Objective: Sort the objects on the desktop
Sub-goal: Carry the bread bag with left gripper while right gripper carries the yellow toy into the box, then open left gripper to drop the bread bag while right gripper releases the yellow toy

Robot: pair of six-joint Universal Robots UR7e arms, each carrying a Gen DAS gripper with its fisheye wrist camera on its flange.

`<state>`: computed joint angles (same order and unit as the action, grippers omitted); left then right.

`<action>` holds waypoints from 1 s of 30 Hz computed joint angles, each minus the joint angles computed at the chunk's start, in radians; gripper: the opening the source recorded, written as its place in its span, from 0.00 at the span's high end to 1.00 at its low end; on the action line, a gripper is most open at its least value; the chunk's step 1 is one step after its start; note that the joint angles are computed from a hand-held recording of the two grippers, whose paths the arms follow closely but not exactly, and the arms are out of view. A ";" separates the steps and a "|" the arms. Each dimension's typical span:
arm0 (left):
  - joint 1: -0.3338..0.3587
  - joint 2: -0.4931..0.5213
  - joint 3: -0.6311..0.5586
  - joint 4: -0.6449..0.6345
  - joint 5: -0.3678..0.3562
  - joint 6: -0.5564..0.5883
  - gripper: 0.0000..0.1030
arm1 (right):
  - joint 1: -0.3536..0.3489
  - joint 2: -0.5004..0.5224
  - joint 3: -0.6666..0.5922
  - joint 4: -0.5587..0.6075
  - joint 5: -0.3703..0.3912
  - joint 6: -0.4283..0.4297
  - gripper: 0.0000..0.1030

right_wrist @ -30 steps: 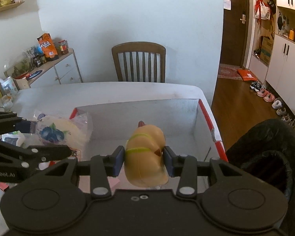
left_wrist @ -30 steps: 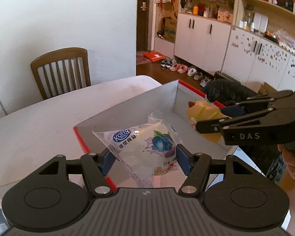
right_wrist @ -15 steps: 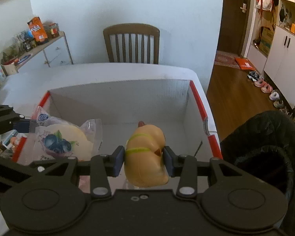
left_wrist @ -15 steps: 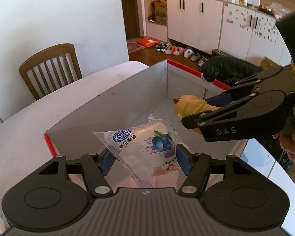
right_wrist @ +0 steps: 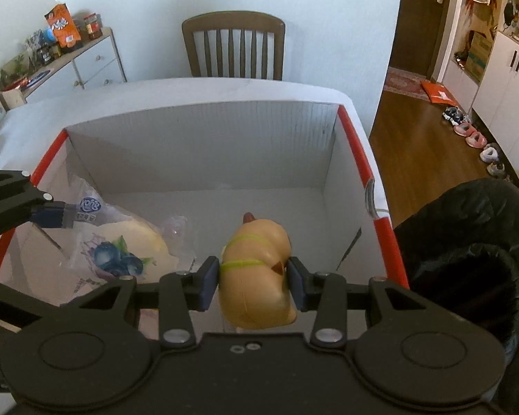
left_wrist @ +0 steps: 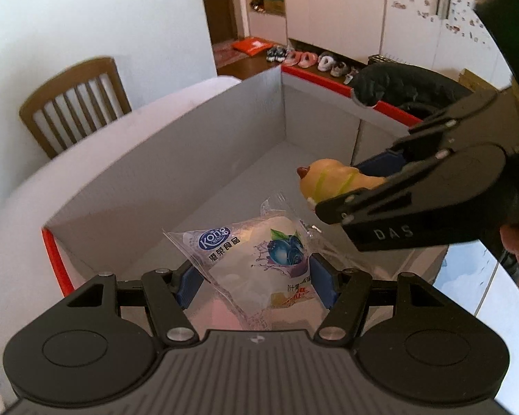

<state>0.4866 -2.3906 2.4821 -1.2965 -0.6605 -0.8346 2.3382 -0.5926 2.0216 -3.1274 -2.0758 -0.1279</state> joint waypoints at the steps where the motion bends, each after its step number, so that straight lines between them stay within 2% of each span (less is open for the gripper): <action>1: 0.005 0.002 -0.002 0.001 -0.007 -0.003 0.36 | -0.001 0.000 0.001 0.006 0.000 0.000 0.60; 7: 0.060 0.029 -0.011 -0.039 -0.034 0.008 0.36 | -0.008 0.003 -0.003 0.037 0.004 0.004 0.60; 16: 0.096 0.058 -0.021 -0.054 -0.054 0.012 0.36 | -0.019 0.002 -0.001 0.073 0.015 0.000 0.59; 27: 0.076 0.045 -0.032 -0.002 -0.054 -0.059 0.36 | -0.028 0.000 0.004 0.084 0.037 0.008 0.55; 30: 0.061 0.025 -0.038 0.028 -0.055 -0.092 0.35 | -0.027 -0.002 0.005 0.079 0.038 0.007 0.46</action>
<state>0.5477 -2.3657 2.4445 -1.2689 -0.7151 -0.9264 2.3112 -0.5941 2.0269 -3.0485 -2.0380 -0.1205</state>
